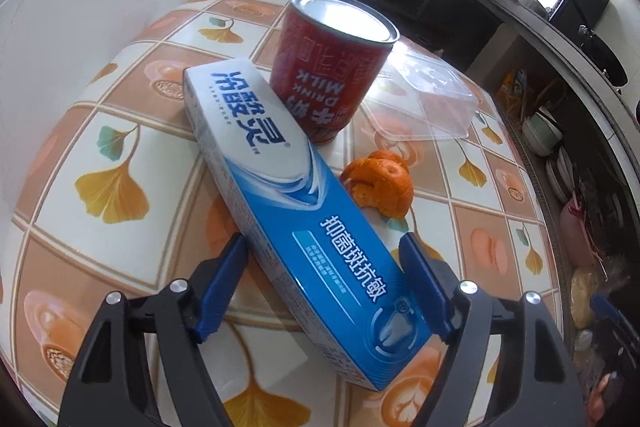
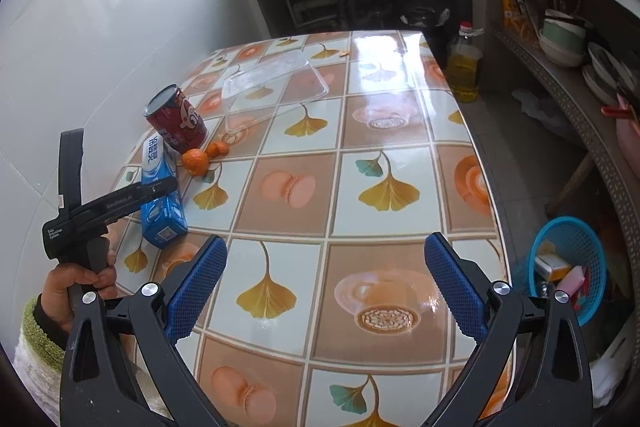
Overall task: Collect trash
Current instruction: 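Grasp the blue toothpaste box with the left tool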
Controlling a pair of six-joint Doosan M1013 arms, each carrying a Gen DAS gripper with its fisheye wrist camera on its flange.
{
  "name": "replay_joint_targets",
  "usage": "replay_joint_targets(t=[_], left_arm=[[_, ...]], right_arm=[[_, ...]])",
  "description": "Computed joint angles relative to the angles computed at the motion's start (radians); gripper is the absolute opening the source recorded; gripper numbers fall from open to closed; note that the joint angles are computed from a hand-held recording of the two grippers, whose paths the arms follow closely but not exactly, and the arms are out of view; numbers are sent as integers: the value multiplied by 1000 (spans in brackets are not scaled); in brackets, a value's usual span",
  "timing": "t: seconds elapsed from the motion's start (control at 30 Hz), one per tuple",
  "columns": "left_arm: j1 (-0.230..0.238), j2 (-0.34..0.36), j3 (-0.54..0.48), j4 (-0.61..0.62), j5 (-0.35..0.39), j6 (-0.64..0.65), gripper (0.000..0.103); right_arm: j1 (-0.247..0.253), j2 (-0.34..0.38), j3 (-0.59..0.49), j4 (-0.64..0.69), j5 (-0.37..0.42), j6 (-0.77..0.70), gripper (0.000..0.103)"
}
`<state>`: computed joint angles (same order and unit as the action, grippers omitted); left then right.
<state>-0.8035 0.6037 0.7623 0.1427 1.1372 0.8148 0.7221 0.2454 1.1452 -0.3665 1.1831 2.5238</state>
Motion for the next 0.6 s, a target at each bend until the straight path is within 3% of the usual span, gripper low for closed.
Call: replay_joint_targets(t=[0.2, 0.33, 0.47, 0.6], left_arm=[[7, -70, 111, 18, -40, 1, 74], [12, -105, 163, 32, -51, 5, 74], [23, -127, 194, 4, -85, 6, 74], [45, -150, 232, -82, -168, 1, 74]], right_arm=[[-32, 28, -57, 22, -65, -173, 95], [-68, 90, -152, 89, -84, -440, 95], [-100, 202, -312, 125, -24, -619, 95], [-146, 366, -573, 211, 101, -677, 95]])
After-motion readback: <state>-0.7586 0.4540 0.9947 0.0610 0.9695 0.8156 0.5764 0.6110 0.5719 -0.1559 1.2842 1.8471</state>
